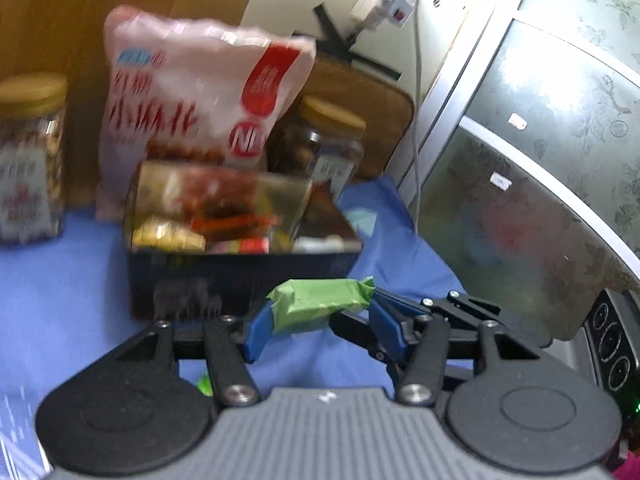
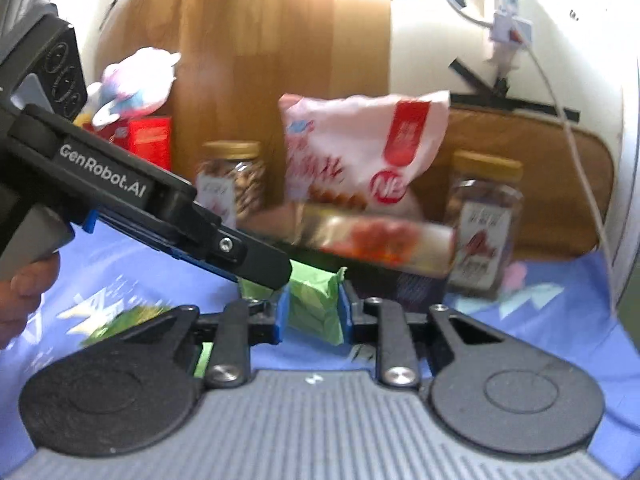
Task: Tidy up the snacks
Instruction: 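Lower the green pastry into the tin and open the left gripper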
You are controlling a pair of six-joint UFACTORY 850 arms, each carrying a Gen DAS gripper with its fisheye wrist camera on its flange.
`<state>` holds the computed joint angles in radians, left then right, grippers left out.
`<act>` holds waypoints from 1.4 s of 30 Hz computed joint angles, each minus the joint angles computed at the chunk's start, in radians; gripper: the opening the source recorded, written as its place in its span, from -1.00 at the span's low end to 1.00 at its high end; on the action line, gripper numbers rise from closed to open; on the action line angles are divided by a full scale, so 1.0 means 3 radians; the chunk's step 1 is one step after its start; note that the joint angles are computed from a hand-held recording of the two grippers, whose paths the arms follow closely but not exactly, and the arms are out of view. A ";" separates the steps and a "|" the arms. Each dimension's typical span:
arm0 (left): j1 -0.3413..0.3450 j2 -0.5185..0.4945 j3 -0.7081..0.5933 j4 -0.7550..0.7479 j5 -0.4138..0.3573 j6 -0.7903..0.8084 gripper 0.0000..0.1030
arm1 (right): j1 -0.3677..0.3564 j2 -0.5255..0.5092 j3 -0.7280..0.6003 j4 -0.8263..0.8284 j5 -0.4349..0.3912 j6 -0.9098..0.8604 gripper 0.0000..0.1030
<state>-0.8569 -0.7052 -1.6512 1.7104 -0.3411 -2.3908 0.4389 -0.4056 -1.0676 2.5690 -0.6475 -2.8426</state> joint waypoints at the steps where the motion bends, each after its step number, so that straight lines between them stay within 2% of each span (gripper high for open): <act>1: 0.0013 -0.0034 -0.0069 -0.0057 -0.0013 0.0108 0.02 | -0.0005 -0.0029 -0.0046 0.0052 -0.0014 -0.0034 -0.45; 6: 0.0077 -0.0174 -0.0326 -0.0457 0.0040 0.0528 0.02 | -0.0040 -0.0178 -0.0232 0.0060 -0.0024 0.0111 -0.47; 11: 0.0100 -0.0218 -0.0470 -0.0311 -0.0032 0.0517 0.02 | -0.0006 -0.0184 -0.0217 0.0440 -0.0231 -0.0344 -0.48; 15: 0.0143 -0.0369 -0.0719 -0.0331 -0.0079 0.0645 0.05 | -0.0022 -0.0318 -0.0409 0.0601 -0.0308 -0.0444 -0.48; 17: 0.0183 -0.0516 -0.0920 -0.0520 -0.0095 0.0865 0.05 | -0.0032 -0.0424 -0.0546 0.0670 -0.0284 -0.0483 -0.46; 19: 0.0238 -0.0640 -0.1063 -0.0625 -0.0030 0.0897 0.05 | -0.0037 -0.0527 -0.0662 0.0727 -0.0235 -0.0470 -0.40; 21: 0.0274 -0.0784 -0.1245 -0.0946 -0.0013 0.1119 0.08 | -0.0023 -0.0613 -0.0700 0.0927 -0.0283 -0.0636 -0.15; 22: 0.0285 -0.0857 -0.1339 -0.1145 -0.0011 0.1291 0.09 | -0.0018 -0.0639 -0.0710 0.1011 -0.0272 -0.0730 0.06; 24: 0.0291 -0.0915 -0.1380 -0.1156 -0.0010 0.1236 0.32 | -0.0032 -0.0655 -0.0719 0.1065 -0.0236 -0.0754 0.12; 25: 0.0288 -0.0919 -0.1371 -0.1114 -0.0025 0.1162 0.36 | -0.0054 -0.0654 -0.0723 0.1004 -0.0213 -0.0672 0.18; 27: 0.0287 -0.0867 -0.1279 -0.0934 0.0008 0.0966 0.37 | -0.0084 -0.0641 -0.0696 0.0948 -0.0246 -0.0538 0.26; 30: 0.0245 -0.0707 -0.1073 -0.0594 -0.0147 0.0618 0.37 | -0.0071 -0.0618 -0.0629 0.1109 -0.0350 -0.0667 0.26; 32: 0.0218 -0.0466 -0.0704 -0.0026 -0.0246 0.0005 0.37 | -0.0068 -0.0590 -0.0573 0.1178 -0.0408 -0.0686 0.26; 35: 0.0140 -0.0103 -0.0132 0.0364 -0.0530 -0.0480 0.37 | -0.0109 -0.0533 -0.0500 0.0914 -0.0488 -0.0322 0.26; 37: 0.0069 0.0119 0.0231 0.0335 -0.0743 -0.0531 0.40 | -0.0107 -0.0482 -0.0436 0.0823 -0.0549 -0.0179 0.26; 39: -0.0018 0.0292 0.0526 0.0016 -0.0983 -0.0326 0.42 | -0.0116 -0.0429 -0.0385 0.0571 -0.0587 0.0094 0.26; 42: -0.0123 0.0503 0.0926 -0.0447 -0.1193 -0.0176 0.43 | -0.0133 -0.0370 -0.0349 -0.0109 -0.0571 0.0665 0.26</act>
<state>-0.8937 -0.5543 -1.3734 1.5764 -0.6989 -2.4437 0.3990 -0.5165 -1.1725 2.5362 -0.8188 -2.6433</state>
